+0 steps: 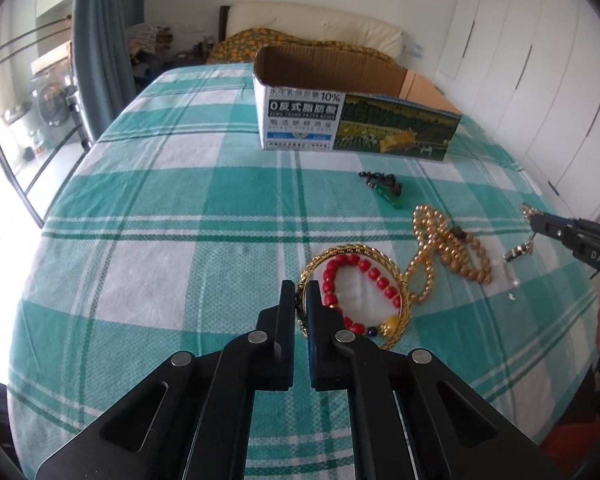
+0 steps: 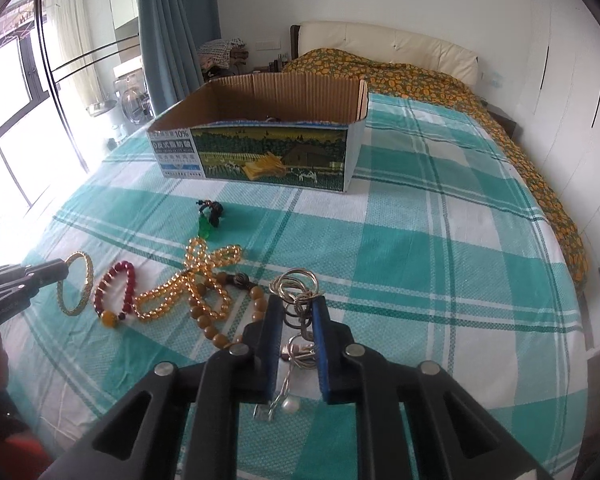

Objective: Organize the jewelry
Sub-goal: 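Close the left tool on the gold bangle while the right tool grips the silver chain keychain, then carry the bangle and keychain into the cardboard box and open both tools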

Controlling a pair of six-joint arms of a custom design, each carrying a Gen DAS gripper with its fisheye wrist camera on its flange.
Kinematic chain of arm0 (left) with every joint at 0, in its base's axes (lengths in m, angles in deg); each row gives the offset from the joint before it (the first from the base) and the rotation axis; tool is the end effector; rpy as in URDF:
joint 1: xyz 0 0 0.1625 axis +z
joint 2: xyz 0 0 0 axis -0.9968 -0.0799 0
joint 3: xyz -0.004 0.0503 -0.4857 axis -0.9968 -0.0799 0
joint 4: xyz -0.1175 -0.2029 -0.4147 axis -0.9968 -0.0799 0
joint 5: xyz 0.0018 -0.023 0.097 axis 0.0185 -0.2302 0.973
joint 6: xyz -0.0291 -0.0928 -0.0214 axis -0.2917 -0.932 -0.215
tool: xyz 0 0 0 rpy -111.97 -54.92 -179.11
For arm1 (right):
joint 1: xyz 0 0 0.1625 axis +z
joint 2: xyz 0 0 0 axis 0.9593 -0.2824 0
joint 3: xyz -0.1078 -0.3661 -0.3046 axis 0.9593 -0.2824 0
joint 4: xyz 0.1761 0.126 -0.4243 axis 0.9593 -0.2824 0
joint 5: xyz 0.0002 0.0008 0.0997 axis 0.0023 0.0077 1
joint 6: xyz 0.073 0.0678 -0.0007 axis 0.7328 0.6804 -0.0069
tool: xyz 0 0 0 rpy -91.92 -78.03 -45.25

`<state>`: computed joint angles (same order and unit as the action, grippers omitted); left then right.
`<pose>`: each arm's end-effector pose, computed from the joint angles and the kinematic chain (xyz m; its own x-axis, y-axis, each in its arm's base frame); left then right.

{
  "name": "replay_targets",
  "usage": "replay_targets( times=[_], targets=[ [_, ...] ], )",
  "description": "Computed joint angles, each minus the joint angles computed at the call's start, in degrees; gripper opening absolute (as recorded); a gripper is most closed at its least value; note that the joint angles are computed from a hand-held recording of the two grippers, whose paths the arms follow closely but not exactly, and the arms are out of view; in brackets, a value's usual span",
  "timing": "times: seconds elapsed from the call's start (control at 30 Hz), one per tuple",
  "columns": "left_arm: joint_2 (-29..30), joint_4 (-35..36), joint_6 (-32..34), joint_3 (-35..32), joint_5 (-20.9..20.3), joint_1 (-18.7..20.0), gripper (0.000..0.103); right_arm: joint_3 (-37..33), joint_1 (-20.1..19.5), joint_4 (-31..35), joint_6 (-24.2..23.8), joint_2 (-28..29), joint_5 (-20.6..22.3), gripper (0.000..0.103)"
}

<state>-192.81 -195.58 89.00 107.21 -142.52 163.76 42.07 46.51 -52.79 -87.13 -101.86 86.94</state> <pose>0.0823 -0.3970 0.3552 -0.6591 0.6019 -0.4509 0.7276 0.6620 -0.1798 0.2596 -0.3471 0.1477 -0.7420 0.2094 0.6368 -0.2782 0.7681 -0.5767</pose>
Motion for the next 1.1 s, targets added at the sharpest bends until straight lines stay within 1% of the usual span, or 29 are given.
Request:
replay_targets(
  times=[0.23, 0.37, 0.47, 0.63, 0.73, 0.87, 1.0, 1.1],
  targets=[
    [-0.21, 2.41, -4.94, -2.85, -2.14, -3.88, 0.003, -2.59, 1.78, 0.61, -0.26, -1.8, -0.44, 0.015],
    [0.49, 2.7, -7.69, -4.12, -1.86, -6.4, 0.003, -4.15, 2.17, 0.93, -0.51, -2.34, -1.23, 0.015],
    [1.36, 3.0, -9.97, -5.26, -1.9, -7.61, 0.003, -5.51, 2.46, 1.31, -1.09, -2.6, -1.45, 0.015],
    [3.66, 2.79, -13.38, -7.48, -1.13, -9.21, 0.003, -7.76, 2.43, 0.82, -3.42, -3.25, -2.14, 0.015],
    [5.63, 2.5, -15.06, -9.13, -1.03, -9.88, 0.003, -9.31, 1.93, 0.66, -5.15, -3.43, -2.86, 0.015],
    [9.07, 1.64, -16.56, -11.65, -0.91, -11.11, 0.003, -11.72, 0.4, 0.23, -7.99, -3.66, -4.82, 0.015],
    [13.9, 0.36, -17.03, -14.5, -0.08, -12.68, 0.003, -15.77, -1.89, 0.4, -13.09, -2.95, -7.76, 0.015],
    [18.51, -1.05, -17.09, -16.79, 0.34, -13.03, 0.003, -19.71, -4.06, 1.66, -15.01, -1.62, -10.18, 0.015]
  ],
)
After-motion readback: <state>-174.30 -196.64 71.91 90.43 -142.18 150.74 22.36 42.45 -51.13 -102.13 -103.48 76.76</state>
